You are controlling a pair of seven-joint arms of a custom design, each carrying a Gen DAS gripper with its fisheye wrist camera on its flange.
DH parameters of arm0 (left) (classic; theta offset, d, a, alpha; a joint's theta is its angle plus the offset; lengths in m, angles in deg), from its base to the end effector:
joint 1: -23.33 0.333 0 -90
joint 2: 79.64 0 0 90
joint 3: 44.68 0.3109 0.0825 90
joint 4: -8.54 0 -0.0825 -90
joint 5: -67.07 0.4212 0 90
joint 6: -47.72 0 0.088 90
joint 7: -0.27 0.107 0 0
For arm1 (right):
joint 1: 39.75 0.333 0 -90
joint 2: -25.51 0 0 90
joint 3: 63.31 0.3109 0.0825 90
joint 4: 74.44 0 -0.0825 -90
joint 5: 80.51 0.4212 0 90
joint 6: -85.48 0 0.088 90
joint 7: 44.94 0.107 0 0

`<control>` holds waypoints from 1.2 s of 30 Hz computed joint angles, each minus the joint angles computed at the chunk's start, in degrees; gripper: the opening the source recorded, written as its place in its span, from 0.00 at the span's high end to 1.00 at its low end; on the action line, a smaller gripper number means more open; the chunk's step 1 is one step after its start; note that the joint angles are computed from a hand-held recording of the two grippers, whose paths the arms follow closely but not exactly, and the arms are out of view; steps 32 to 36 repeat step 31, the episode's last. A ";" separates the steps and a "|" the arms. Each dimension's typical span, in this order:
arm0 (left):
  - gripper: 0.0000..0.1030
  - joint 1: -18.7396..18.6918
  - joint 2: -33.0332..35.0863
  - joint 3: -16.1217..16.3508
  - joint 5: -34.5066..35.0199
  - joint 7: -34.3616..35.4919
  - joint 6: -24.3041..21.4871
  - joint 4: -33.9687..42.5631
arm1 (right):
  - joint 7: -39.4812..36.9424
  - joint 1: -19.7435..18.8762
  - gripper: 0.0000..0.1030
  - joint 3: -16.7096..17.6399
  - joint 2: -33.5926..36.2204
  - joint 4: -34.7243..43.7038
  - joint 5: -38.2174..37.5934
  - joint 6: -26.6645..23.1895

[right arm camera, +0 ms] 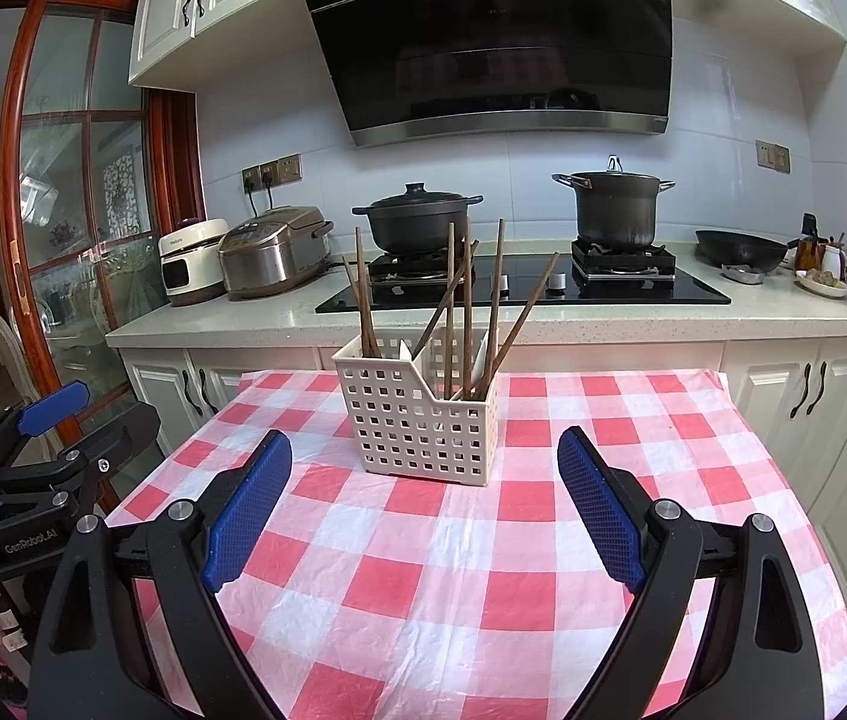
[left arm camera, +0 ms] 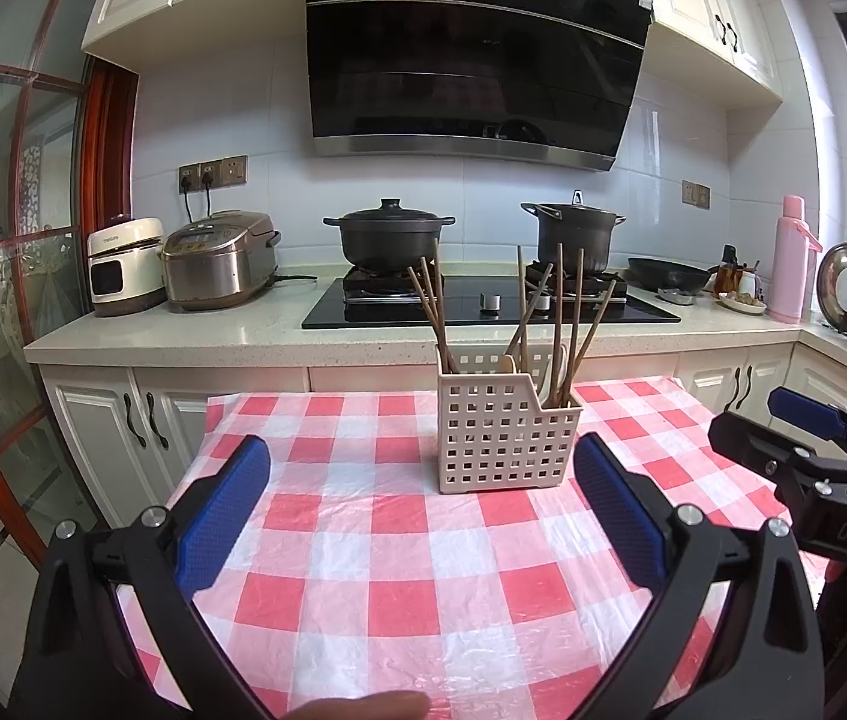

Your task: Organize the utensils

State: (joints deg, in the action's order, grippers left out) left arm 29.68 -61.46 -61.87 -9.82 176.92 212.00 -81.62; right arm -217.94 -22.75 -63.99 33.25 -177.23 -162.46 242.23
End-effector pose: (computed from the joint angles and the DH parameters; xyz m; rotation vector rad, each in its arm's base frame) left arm 0.7245 -0.0548 0.5243 -1.1277 1.8484 -1.3350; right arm 0.6355 0.2263 0.5179 -1.2928 1.6677 -1.0325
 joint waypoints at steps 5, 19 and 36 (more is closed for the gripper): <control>0.05 -0.02 -0.07 -0.06 0.12 0.05 0.04 0.04 | 0.06 0.01 0.18 -0.02 -0.01 0.00 -0.04 -0.07; 0.05 -0.14 1.16 -0.38 3.72 -2.55 -1.40 1.13 | 1.46 -0.15 0.18 -0.24 0.05 -0.48 -0.02 -0.06; 0.05 0.24 6.03 -3.36 13.54 -9.24 1.87 4.03 | 1.57 -1.39 0.18 -1.01 1.22 -0.86 2.51 1.30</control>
